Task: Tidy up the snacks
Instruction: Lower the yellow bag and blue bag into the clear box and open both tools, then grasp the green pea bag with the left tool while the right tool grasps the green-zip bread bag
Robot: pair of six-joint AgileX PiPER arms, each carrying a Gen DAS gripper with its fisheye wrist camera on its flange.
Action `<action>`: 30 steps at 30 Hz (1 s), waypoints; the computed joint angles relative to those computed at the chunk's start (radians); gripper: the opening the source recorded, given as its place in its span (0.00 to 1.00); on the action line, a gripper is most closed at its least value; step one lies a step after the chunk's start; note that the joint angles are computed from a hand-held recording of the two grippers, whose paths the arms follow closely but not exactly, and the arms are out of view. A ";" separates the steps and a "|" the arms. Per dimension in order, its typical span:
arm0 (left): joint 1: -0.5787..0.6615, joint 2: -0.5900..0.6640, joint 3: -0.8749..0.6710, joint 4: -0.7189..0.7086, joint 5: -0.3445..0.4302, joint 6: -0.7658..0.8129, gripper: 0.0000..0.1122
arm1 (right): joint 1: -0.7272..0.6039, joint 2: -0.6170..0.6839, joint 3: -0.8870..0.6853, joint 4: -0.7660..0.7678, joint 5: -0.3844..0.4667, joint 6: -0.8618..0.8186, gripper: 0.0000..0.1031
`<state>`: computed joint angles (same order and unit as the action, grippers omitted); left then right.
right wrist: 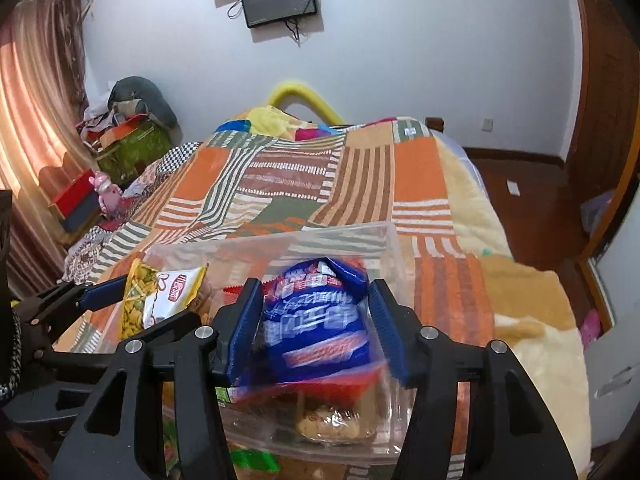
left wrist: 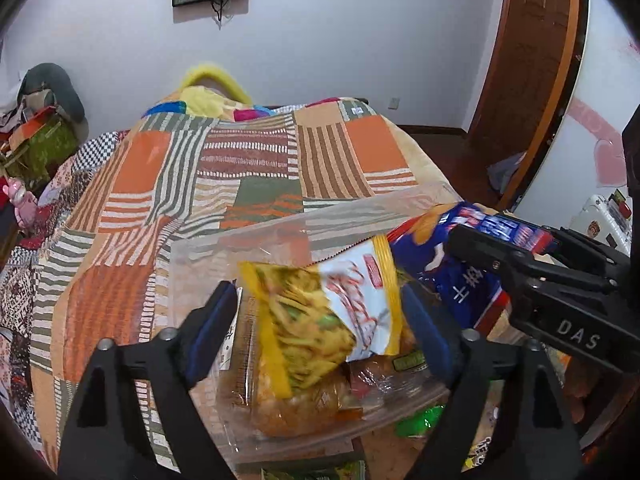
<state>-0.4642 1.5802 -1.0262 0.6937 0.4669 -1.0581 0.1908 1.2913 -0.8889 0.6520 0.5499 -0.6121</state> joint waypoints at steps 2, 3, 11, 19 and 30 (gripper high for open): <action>-0.016 -0.025 0.019 0.054 0.009 -0.056 0.80 | -0.022 -0.009 -0.003 0.029 0.023 -0.030 0.59; -0.019 -0.039 0.025 0.058 0.011 -0.063 0.81 | -0.031 -0.027 0.002 0.031 0.032 -0.031 0.60; -0.062 -0.190 0.094 0.050 0.051 -0.061 0.83 | -0.066 -0.164 0.047 0.014 0.057 -0.038 0.63; -0.141 -0.351 0.224 0.058 0.119 -0.089 0.87 | -0.076 -0.288 0.130 0.038 0.109 -0.096 0.72; -0.183 -0.391 0.435 -0.046 0.062 -0.115 0.87 | 0.038 -0.293 0.286 -0.027 0.038 -0.007 0.72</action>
